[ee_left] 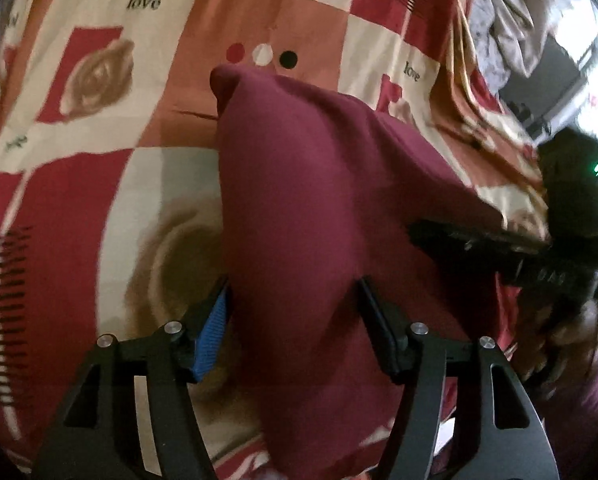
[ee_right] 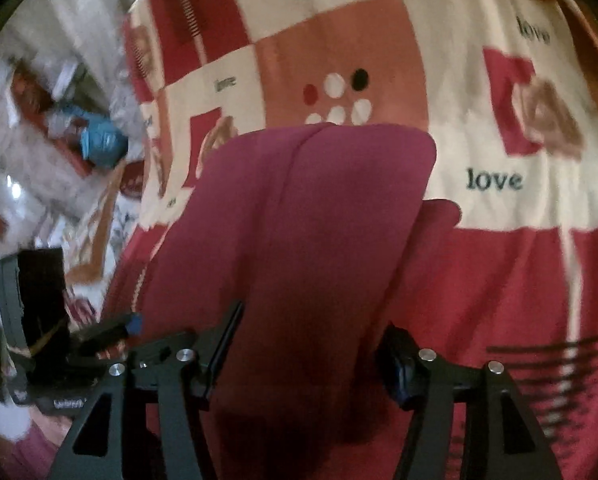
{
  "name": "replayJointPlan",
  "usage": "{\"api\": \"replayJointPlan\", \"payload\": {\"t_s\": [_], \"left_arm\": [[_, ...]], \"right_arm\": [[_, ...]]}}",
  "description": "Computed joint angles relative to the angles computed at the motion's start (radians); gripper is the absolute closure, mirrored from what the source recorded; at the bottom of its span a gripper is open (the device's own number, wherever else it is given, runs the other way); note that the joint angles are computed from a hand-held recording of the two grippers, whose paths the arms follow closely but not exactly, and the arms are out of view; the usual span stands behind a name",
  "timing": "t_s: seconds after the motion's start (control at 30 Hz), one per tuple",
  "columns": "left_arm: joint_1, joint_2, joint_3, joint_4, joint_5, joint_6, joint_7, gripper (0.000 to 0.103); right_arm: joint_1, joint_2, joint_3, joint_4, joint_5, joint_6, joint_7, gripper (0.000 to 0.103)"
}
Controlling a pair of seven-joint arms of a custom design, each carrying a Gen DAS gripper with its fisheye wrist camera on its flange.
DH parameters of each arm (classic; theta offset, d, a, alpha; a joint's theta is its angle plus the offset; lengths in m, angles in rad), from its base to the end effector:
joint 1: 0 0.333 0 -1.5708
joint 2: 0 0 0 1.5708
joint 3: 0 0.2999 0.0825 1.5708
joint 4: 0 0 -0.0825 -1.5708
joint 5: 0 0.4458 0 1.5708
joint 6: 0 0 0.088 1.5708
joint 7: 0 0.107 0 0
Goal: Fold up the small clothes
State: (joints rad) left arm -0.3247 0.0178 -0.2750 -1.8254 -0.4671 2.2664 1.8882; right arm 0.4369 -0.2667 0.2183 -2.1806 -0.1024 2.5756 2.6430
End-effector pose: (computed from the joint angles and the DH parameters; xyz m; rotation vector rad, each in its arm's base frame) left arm 0.5423 -0.3836 0.5326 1.2467 -2.6473 0.8804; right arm 0.4580 0.3634 0.5374 -1.4333 2.0213 -0.1122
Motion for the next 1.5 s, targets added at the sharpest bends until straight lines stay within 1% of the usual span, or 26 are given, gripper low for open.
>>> {"api": "replayJointPlan", "payload": {"t_s": [0.07,0.13,0.17,0.27,0.3,0.33,0.37,0.4,0.47,0.63,0.7,0.8,0.9,1.0,1.07,1.13,1.2,1.23,1.3,1.37,1.5], "left_arm": [[-0.001,-0.045,0.001,-0.047,0.019,0.032,0.0,0.041],[-0.007,-0.071,0.0,-0.08,0.057,0.078,-0.028,0.041],[-0.011,-0.083,-0.001,-0.095,0.078,0.104,-0.046,0.04],[-0.02,-0.102,-0.009,-0.129,0.18,0.193,-0.133,0.04],[-0.023,-0.107,-0.01,-0.139,0.202,0.219,-0.153,0.04],[-0.026,-0.111,-0.011,-0.145,0.224,0.237,-0.175,0.04],[-0.028,-0.11,-0.011,-0.146,0.24,0.244,-0.191,0.04],[-0.031,-0.109,-0.012,-0.146,0.257,0.247,-0.21,0.04],[-0.033,-0.107,-0.011,-0.145,0.288,0.252,-0.242,0.04],[-0.033,-0.113,-0.006,-0.158,0.332,0.27,-0.285,0.04],[-0.035,-0.115,-0.002,-0.163,0.324,0.267,-0.285,0.04],[-0.034,-0.119,-0.001,-0.167,0.331,0.264,-0.286,0.04],[-0.033,-0.13,-0.003,-0.177,0.354,0.28,-0.296,0.04],[-0.032,-0.142,-0.003,-0.188,0.366,0.308,-0.315,0.04],[-0.03,-0.15,-0.004,-0.193,0.381,0.323,-0.338,0.04],[-0.029,-0.159,-0.006,-0.198,0.397,0.334,-0.36,0.04],[-0.029,-0.167,-0.006,-0.2,0.404,0.334,-0.377,0.04],[-0.03,-0.17,-0.005,-0.2,0.404,0.329,-0.38,0.04],[-0.028,-0.178,-0.006,-0.206,0.415,0.332,-0.397,0.04],[-0.024,-0.188,-0.009,-0.214,0.44,0.339,-0.42,0.04],[-0.025,-0.201,-0.006,-0.226,0.448,0.353,-0.431,0.04]], "right_arm": [[-0.013,-0.026,0.029,0.02,-0.073,-0.094,0.031,0.044],[-0.024,-0.05,0.053,0.031,-0.139,-0.142,0.073,0.043],[-0.027,-0.057,0.062,0.036,-0.165,-0.151,0.094,0.043],[-0.03,-0.072,0.08,0.049,-0.221,-0.139,0.149,0.043],[-0.034,-0.062,0.091,0.067,-0.246,-0.143,0.168,0.043],[-0.035,-0.044,0.103,0.093,-0.272,-0.166,0.183,0.043],[-0.036,-0.025,0.116,0.122,-0.305,-0.203,0.201,0.04],[-0.034,-0.01,0.128,0.144,-0.345,-0.238,0.222,0.035],[-0.021,0.027,0.136,0.181,-0.409,-0.287,0.253,0.028],[0.039,0.099,0.096,0.226,-0.433,-0.356,0.222,0.028],[0.058,0.097,0.06,0.193,-0.355,-0.324,0.183,0.028],[0.069,0.085,0.035,0.144,-0.268,-0.295,0.149,0.028],[0.065,0.051,0.049,0.121,-0.294,-0.296,0.197,0.028],[0.056,0.031,0.077,0.153,-0.36,-0.394,0.246,0.028],[0.055,0.021,0.09,0.171,-0.398,-0.426,0.269,0.028],[0.056,0.026,0.101,0.197,-0.429,-0.459,0.294,0.026],[0.058,0.037,0.113,0.22,-0.468,-0.484,0.33,0.018],[0.06,0.044,0.119,0.229,-0.491,-0.494,0.349,0.017],[0.071,0.061,0.12,0.249,-0.511,-0.514,0.367,0.017],[0.081,0.075,0.111,0.262,-0.507,-0.519,0.371,0.017],[0.095,0.085,0.099,0.271,-0.505,-0.52,0.389,0.017]]}}
